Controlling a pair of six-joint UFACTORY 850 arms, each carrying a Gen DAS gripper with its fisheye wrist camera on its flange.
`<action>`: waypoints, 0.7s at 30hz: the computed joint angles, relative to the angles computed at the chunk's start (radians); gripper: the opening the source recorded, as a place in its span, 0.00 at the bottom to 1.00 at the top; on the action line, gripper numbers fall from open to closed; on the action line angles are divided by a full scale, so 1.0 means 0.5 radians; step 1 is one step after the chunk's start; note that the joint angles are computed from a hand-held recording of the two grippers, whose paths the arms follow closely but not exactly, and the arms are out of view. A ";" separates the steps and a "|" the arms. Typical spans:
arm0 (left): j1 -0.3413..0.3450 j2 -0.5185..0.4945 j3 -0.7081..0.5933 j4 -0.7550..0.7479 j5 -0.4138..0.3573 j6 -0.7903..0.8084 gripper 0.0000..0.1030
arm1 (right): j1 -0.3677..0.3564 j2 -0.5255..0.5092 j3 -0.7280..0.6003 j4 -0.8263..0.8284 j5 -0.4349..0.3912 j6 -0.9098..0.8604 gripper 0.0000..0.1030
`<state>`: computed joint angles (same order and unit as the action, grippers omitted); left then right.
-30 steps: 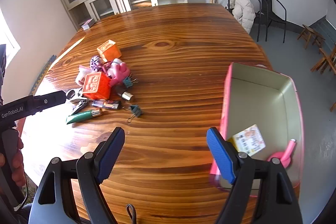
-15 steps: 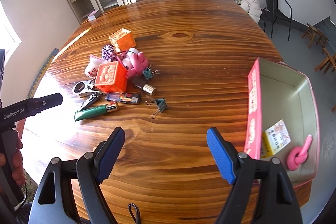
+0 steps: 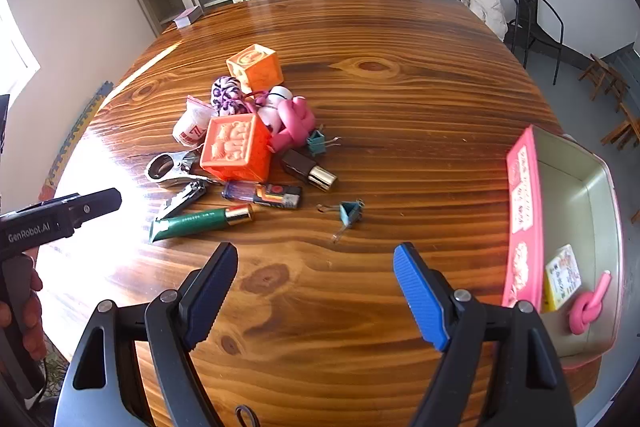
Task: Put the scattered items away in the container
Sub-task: 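Withdraw both tools from the tray back over the table, then grasp the white tissue pack with the left tool while the right tool grasps the teal binder clip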
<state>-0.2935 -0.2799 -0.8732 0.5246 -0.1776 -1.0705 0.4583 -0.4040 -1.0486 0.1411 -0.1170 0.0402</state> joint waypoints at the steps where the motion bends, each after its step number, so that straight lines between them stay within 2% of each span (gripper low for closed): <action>1: 0.009 -0.005 0.001 -0.037 0.008 0.044 0.93 | 0.009 -0.015 -0.018 -0.036 -0.005 0.039 0.81; 5: 0.051 -0.033 -0.004 -0.184 0.025 0.231 0.93 | 0.043 -0.068 -0.086 -0.170 -0.021 0.186 0.81; 12: 0.126 -0.100 -0.063 -0.346 0.051 0.462 0.93 | 0.086 -0.154 -0.193 -0.151 -0.071 0.170 0.81; 21: 0.174 -0.302 -0.303 -0.606 0.044 0.925 0.93 | 0.080 -0.213 -0.240 -0.268 -0.135 0.353 0.81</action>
<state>-0.2065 -0.4311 -1.0247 0.2214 -0.1555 -0.6079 0.4983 -0.5103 -1.1685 0.0073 -0.1844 0.2169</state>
